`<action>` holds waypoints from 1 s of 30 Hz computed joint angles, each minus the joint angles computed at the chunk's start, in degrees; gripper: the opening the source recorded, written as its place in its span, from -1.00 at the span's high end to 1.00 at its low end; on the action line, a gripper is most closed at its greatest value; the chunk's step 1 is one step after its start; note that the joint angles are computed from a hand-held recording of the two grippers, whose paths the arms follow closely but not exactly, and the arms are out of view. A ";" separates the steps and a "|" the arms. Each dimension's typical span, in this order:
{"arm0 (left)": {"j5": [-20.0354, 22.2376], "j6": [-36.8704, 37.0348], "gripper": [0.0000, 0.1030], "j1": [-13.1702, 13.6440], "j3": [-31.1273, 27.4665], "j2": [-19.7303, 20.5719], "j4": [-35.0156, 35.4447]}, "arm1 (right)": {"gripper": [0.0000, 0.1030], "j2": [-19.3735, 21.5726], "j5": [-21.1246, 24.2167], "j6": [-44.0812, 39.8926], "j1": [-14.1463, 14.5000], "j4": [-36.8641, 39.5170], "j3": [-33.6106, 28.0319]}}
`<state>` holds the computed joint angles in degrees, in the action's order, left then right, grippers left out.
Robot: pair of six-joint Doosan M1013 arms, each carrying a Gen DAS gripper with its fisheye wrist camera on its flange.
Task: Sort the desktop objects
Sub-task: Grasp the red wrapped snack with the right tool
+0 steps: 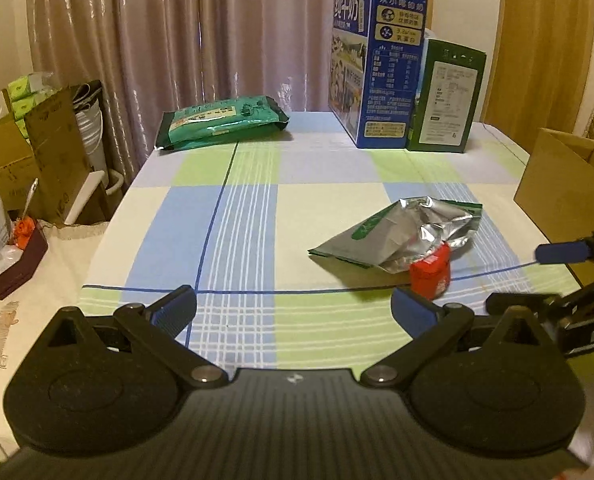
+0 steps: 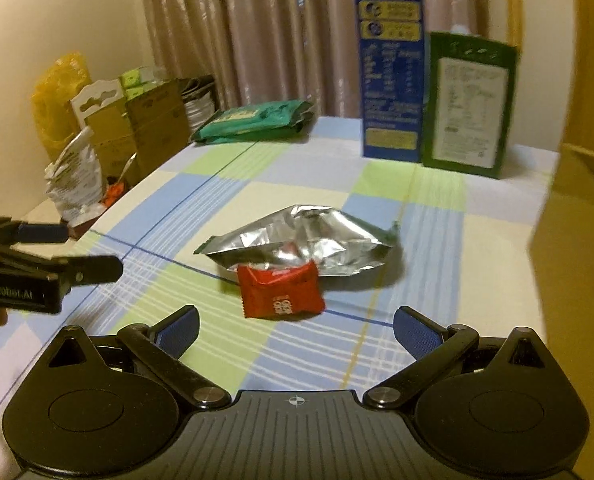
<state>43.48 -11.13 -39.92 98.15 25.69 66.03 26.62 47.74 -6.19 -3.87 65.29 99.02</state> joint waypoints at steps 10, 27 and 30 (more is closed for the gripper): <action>-4.50 3.77 -0.97 2.14 -0.86 1.95 3.41 | -0.59 3.95 0.79 -2.66 2.37 0.51 -2.55; -6.86 7.21 -0.97 3.26 -1.44 3.02 1.93 | -0.12 5.52 -0.30 -6.50 3.50 0.96 -3.32; -6.83 7.40 -0.97 3.10 -1.45 3.03 2.07 | 0.08 5.29 -0.86 -6.90 3.46 1.50 -3.03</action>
